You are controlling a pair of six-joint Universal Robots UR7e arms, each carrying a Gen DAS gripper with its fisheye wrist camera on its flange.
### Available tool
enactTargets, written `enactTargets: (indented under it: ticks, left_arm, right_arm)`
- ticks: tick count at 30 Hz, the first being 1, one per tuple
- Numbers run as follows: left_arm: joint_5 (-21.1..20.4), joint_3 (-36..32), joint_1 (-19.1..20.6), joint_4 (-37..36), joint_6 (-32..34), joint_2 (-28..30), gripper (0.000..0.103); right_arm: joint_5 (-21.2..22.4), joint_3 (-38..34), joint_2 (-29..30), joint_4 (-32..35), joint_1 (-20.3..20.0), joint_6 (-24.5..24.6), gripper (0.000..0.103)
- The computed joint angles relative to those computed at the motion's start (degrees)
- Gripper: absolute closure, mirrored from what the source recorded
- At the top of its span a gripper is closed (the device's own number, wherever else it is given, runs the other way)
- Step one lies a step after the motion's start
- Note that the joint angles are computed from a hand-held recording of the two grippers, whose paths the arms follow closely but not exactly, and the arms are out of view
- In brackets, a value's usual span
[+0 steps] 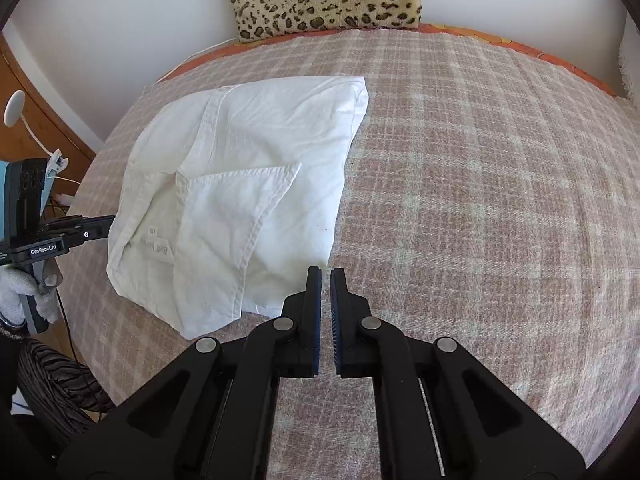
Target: Fold small clothes
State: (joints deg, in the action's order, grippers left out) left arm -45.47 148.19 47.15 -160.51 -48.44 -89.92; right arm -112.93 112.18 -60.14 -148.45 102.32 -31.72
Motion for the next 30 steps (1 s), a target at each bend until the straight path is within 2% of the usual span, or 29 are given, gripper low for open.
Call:
enactTargets:
  ticks: [2,5,6,7,8,9,10,11,14,16,17,21,25,30]
  left_arm:
    - [0.08,0.15,-1.02,2.59,-1.7,-1.14,0.089]
    - [0.51,1.03,-2.59,1.85,-2.92,-3.03,0.089]
    - [1.09,1.37,-3.25,1.66,-3.55,-3.8,0.087]
    - [1.58,1.48,-3.65,1.74,-3.85,-4.55,0.078]
    - [2.2,1.54,-3.9,1.44,-3.86,-5.17,0.072]
    - [3.02,1.67,-4.18,0.9,-3.72,-5.78,0.063]
    - [3.76,1.86,-4.41,0.25,-3.74,-6.45,0.062]
    - [3.66,2.02,-4.25,-1.0,-3.27,-7.11,0.062]
    - [2.52,2.89,-2.61,-9.37,-1.45,-7.83,0.061]
    - [0.09,2.86,0.2,-16.68,0.65,-6.45,0.051]
    - [-1.18,2.59,1.75,-19.31,1.45,-5.59,0.05]
    - [-9.96,0.15,9.6,-27.99,4.77,-1.23,0.05]
    - [-14.54,-1.2,15.15,-33.45,4.23,1.56,0.05]
    - [-17.71,-3.1,19.31,-34.79,4.41,3.34,0.05]
  right_arm:
    - [0.52,0.66,-1.7,0.65,-0.07,0.96,0.098]
    - [4.15,1.09,-4.27,1.51,-0.93,3.07,0.098]
    - [5.55,1.11,-4.9,1.85,-1.34,4.14,0.097]
    - [6.82,1.22,-5.49,2.04,-1.84,5.48,0.094]
    - [7.8,1.42,-5.96,1.96,-2.32,6.88,0.078]
    - [8.61,1.78,-6.34,1.47,-2.75,7.92,0.046]
    - [9.55,2.4,-6.72,0.34,-3.19,8.54,0.034]
    - [10.72,3.04,-7.12,-0.67,-3.69,8.9,0.028]
    - [15.22,3.15,-7.52,1.02,-5.67,12.82,0.028]
    - [17.71,3.48,-7.4,1.06,-7.13,16.27,0.028]
    - [18.95,3.69,-7.15,1.01,-7.83,17.55,0.028]
    - [23.65,4.26,-6.26,2.13,-10.2,20.06,0.028]
    - [25.38,4.87,-5.37,1.41,-10.96,20.24,0.028]
    - [30.07,3.49,-3.3,3.07,-11.77,21.07,0.028]
